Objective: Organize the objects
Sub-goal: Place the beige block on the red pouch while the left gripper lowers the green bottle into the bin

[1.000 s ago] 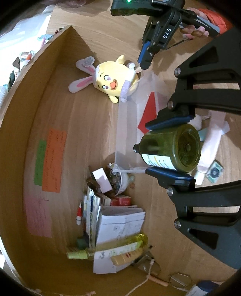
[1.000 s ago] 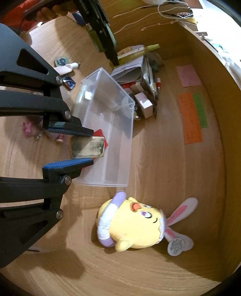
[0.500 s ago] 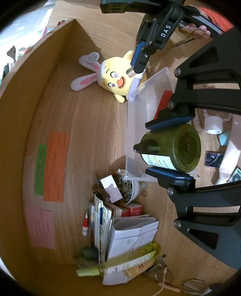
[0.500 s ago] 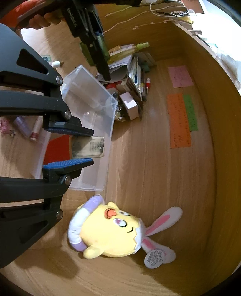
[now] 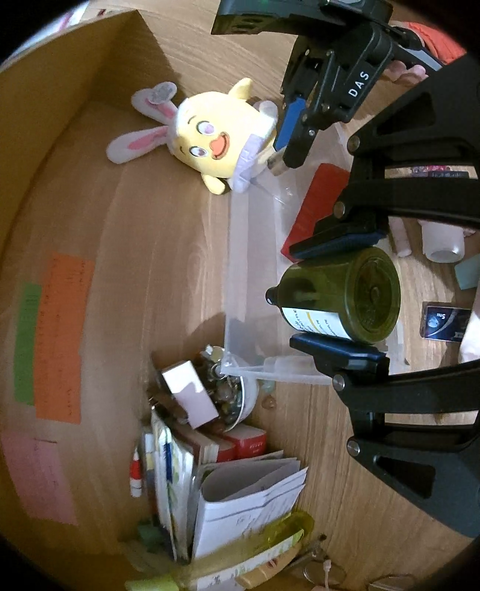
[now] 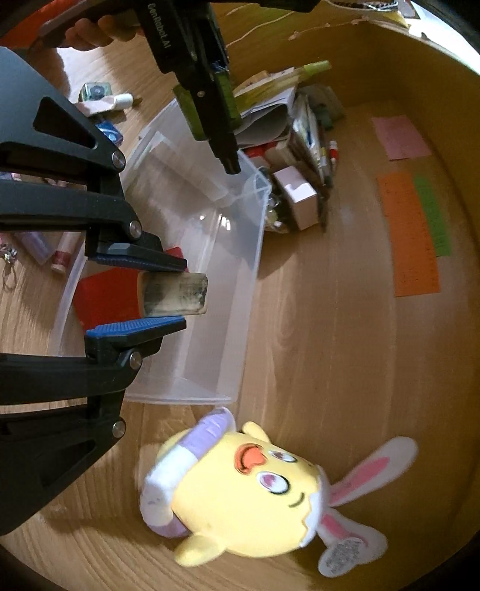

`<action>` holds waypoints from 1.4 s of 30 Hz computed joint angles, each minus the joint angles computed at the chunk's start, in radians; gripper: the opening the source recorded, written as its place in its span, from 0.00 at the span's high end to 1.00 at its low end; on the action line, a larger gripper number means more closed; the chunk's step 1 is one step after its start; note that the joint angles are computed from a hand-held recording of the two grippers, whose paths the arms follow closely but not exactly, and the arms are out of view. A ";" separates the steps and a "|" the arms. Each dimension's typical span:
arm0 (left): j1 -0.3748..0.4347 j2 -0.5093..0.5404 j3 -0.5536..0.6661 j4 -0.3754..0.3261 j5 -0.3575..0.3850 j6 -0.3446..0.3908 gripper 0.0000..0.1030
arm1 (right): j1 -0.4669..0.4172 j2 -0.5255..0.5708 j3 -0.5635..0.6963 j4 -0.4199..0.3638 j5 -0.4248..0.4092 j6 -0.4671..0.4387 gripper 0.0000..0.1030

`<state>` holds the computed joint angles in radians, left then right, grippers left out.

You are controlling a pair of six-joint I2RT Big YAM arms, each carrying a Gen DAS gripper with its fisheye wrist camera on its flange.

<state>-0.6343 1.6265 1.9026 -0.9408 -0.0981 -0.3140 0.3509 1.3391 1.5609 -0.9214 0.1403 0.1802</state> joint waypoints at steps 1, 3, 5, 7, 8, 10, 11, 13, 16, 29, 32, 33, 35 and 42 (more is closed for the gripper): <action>0.000 0.011 0.009 -0.007 0.003 0.003 0.60 | -0.002 0.004 0.000 -0.002 -0.005 0.000 0.79; -0.002 0.031 0.028 -0.023 -0.001 0.008 0.60 | -0.007 0.011 -0.003 -0.007 -0.014 -0.001 0.79; -0.001 0.047 0.044 -0.035 0.006 0.010 0.60 | -0.009 0.019 -0.003 -0.014 -0.017 0.000 0.79; 0.001 0.062 0.056 -0.045 0.021 0.010 0.60 | -0.011 0.025 -0.003 -0.020 -0.018 0.005 0.79; 0.001 0.066 0.059 -0.048 0.026 0.010 0.60 | -0.010 0.028 -0.003 -0.024 -0.015 0.005 0.79; 0.001 0.075 0.065 -0.055 0.033 0.013 0.60 | -0.007 0.032 -0.001 -0.028 -0.001 0.000 0.79; 0.001 0.079 0.067 -0.059 0.036 0.013 0.60 | -0.005 0.034 0.000 -0.029 0.004 -0.001 0.79; 0.001 0.084 0.070 -0.062 0.045 0.014 0.60 | -0.004 0.038 0.003 -0.032 0.004 -0.003 0.79; -0.002 0.084 0.068 -0.056 0.045 0.019 0.60 | -0.004 0.047 0.009 -0.039 0.007 -0.004 0.79; -0.003 0.070 0.065 -0.059 0.053 0.010 0.34 | 0.005 0.064 0.024 -0.063 -0.003 0.000 0.73; -0.007 0.059 0.059 -0.057 0.043 0.014 0.31 | 0.009 0.057 0.023 -0.063 0.002 -0.003 0.57; -0.009 0.056 0.058 -0.057 0.037 0.015 0.31 | 0.013 0.051 0.021 -0.057 0.010 -0.008 0.54; -0.015 0.044 0.053 -0.057 0.026 0.020 0.31 | 0.023 0.043 0.019 -0.050 0.030 -0.017 0.49; -0.030 -0.012 0.012 -0.028 -0.026 0.045 0.18 | 0.042 0.004 0.012 -0.035 0.054 -0.015 0.32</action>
<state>-0.6643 1.6142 1.9149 -0.9692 -0.1244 -0.2691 0.3929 1.3431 1.5730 -0.9562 0.1940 0.1654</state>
